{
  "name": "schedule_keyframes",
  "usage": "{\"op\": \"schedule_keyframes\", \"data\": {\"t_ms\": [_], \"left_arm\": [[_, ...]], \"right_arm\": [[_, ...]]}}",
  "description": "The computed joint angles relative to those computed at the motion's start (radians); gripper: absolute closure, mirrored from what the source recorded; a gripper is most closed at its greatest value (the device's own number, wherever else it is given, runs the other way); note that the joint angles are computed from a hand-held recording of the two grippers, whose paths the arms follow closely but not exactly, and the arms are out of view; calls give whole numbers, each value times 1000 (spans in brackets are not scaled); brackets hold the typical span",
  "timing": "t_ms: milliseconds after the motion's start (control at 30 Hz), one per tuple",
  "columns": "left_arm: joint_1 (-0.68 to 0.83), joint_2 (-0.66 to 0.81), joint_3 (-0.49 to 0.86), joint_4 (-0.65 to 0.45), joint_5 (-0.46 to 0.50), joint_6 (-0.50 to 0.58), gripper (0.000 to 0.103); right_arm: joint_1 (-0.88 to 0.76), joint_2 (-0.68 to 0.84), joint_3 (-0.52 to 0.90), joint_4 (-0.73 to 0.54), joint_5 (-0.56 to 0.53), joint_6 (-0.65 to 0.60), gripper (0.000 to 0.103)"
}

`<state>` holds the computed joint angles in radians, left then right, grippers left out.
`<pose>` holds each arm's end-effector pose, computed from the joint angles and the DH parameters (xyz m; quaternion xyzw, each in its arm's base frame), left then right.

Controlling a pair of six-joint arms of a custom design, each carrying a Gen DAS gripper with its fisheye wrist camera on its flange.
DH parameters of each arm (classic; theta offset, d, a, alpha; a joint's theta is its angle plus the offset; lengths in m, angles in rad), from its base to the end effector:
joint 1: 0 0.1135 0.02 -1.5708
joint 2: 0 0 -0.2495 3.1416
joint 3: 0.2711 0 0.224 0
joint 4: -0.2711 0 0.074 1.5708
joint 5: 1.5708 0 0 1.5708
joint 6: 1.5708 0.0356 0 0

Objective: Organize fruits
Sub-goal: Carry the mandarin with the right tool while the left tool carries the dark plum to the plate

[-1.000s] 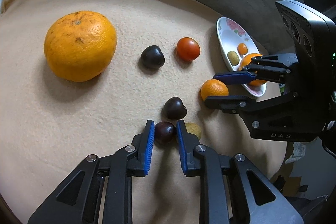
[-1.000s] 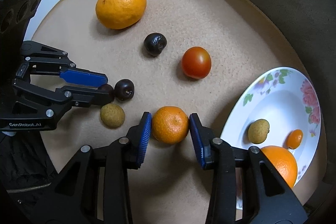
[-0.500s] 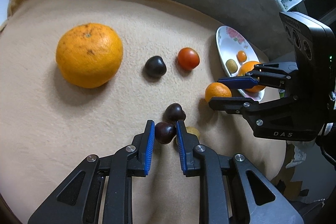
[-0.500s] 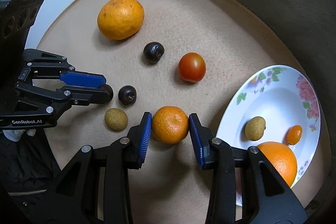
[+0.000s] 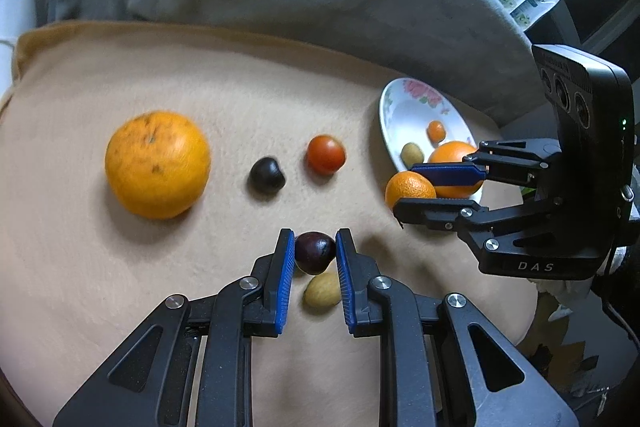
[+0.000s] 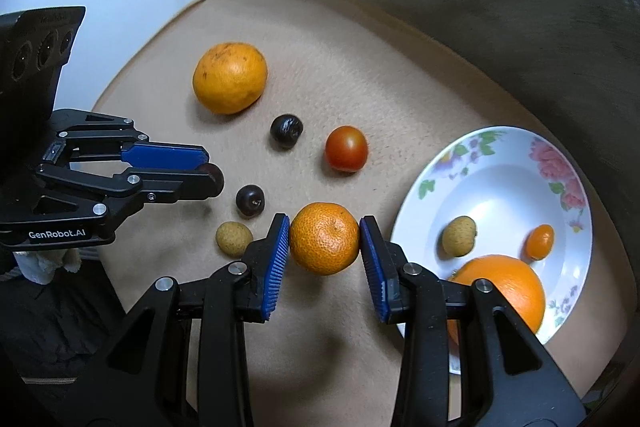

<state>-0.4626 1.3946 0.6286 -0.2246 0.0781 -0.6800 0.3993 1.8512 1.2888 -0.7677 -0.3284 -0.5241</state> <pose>0.2076 -0.1067 0.1612 -0.0928 0.9530 -0.1860 0.2202 0.2989 0.1386 0.1843 -0.4539 0.8681 0.1546 0.1283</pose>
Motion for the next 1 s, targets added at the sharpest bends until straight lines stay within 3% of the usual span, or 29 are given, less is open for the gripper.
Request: {"op": "schedule_keyframes", "data": {"t_ms": [500,1000], "left_arm": [[-35,159,224,-21,-10,61,84],[-68,332,411,-19,-16,79,84]], "right_arm": [[-147,-40,49,-36,-52,-13,65],[-297,16,138,-52,-75,-54,65]]}}
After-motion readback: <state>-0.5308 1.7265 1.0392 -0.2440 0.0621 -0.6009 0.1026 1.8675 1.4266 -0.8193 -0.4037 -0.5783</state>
